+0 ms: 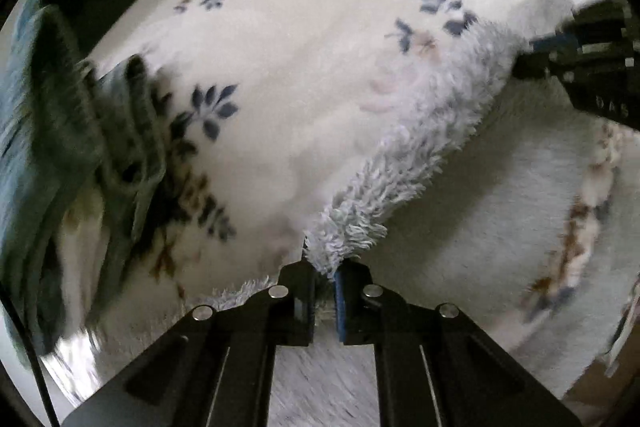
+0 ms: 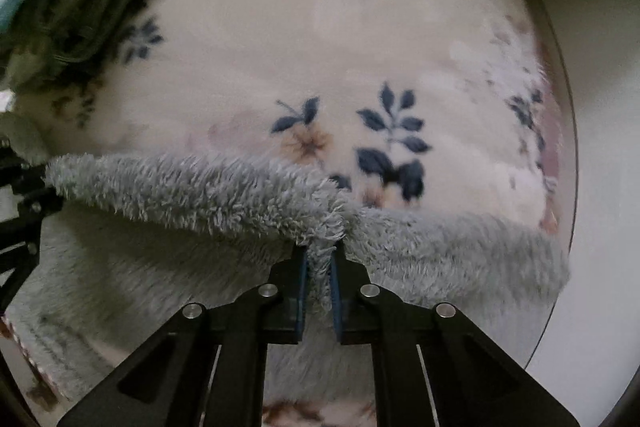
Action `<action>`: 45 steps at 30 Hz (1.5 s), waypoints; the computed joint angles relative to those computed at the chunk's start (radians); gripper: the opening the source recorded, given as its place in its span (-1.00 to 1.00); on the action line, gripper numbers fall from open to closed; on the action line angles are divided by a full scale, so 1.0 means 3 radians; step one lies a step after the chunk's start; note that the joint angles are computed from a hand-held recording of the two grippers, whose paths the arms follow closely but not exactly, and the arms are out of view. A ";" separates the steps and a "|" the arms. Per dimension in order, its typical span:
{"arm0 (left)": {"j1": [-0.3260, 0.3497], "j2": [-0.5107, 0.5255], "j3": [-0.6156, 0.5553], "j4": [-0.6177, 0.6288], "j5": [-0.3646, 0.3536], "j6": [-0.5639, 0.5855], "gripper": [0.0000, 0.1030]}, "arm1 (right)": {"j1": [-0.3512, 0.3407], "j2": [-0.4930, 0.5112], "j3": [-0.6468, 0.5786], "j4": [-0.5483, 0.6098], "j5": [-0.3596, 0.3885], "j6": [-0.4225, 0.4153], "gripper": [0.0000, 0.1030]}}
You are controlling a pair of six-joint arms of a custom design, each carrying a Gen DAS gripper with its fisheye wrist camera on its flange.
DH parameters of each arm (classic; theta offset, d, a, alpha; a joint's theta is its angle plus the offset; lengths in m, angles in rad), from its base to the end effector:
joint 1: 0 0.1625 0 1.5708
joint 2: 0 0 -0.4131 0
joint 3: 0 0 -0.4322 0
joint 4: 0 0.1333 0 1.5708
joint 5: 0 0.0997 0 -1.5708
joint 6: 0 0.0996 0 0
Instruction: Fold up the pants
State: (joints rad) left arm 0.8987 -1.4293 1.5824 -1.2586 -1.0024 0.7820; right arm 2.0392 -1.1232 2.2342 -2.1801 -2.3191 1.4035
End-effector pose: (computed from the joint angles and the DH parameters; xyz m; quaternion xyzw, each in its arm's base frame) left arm -0.1880 -0.5365 0.3858 0.6691 0.6549 0.2360 0.2603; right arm 0.2494 -0.3478 0.0356 -0.3254 -0.8458 0.1480 0.3960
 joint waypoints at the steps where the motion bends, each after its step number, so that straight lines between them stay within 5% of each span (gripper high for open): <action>1: -0.0019 -0.0018 -0.0108 0.0107 -0.0053 -0.0078 -0.90 | 0.0083 -0.0029 -0.0004 0.0075 -0.0010 0.0120 -0.81; 5: -0.0063 -0.0218 -0.0511 0.0608 -0.0284 -0.0482 -0.90 | 0.0601 0.0266 -0.0340 0.0302 0.0080 0.0867 -0.81; 8: 0.0052 -0.0524 -0.0391 0.0869 -0.0393 -0.0761 -0.91 | 0.1061 0.0586 -0.0721 0.0457 0.0267 0.1515 -0.81; 11: 0.0035 -0.0941 -0.0122 0.1167 -0.0476 -0.1141 -0.91 | 0.1388 0.0925 -0.1089 0.0623 0.0465 0.1944 -0.81; 14: 0.0244 -0.1229 0.0087 0.1329 -0.0387 -0.1202 -0.91 | 0.1616 0.1299 -0.1400 0.0641 0.0763 0.2218 -0.81; 20: 0.0788 -0.1461 0.0288 0.1604 0.0045 -0.1158 -0.91 | 0.1815 0.2080 -0.1862 0.0314 0.1310 0.2528 -0.81; 26: 0.1289 -0.1722 0.0663 0.1159 0.0451 -0.0581 -0.90 | 0.1804 0.2739 -0.2530 0.0717 0.1537 0.2440 -0.80; 34: 0.1404 -0.1910 0.0763 0.0937 0.0424 -0.0202 -0.81 | 0.1822 0.3082 -0.3075 0.1128 0.1778 0.2536 -0.80; 38: 0.1394 -0.1909 0.0627 0.0997 0.0380 -0.0156 -0.76 | 0.1853 0.3118 -0.3118 0.1016 0.1902 0.2579 -0.71; 39: 0.1385 -0.1918 0.0613 0.0975 0.0352 -0.0161 -0.64 | 0.1864 0.3137 -0.3139 0.0974 0.1914 0.2587 -0.66; 41: 0.1323 -0.1959 0.0561 0.0985 0.0346 -0.0191 -0.29 | 0.1921 0.3093 -0.3078 0.0824 0.1890 0.2655 -0.20; 43: 0.1312 -0.1968 0.0485 0.0921 0.0359 -0.0171 0.53 | 0.2005 0.3049 -0.3081 0.0798 0.1811 0.2811 0.53; 45: 0.1257 -0.1968 0.0377 0.0890 0.0375 -0.0231 0.72 | 0.2099 0.3022 -0.3154 0.0882 0.1759 0.2961 0.56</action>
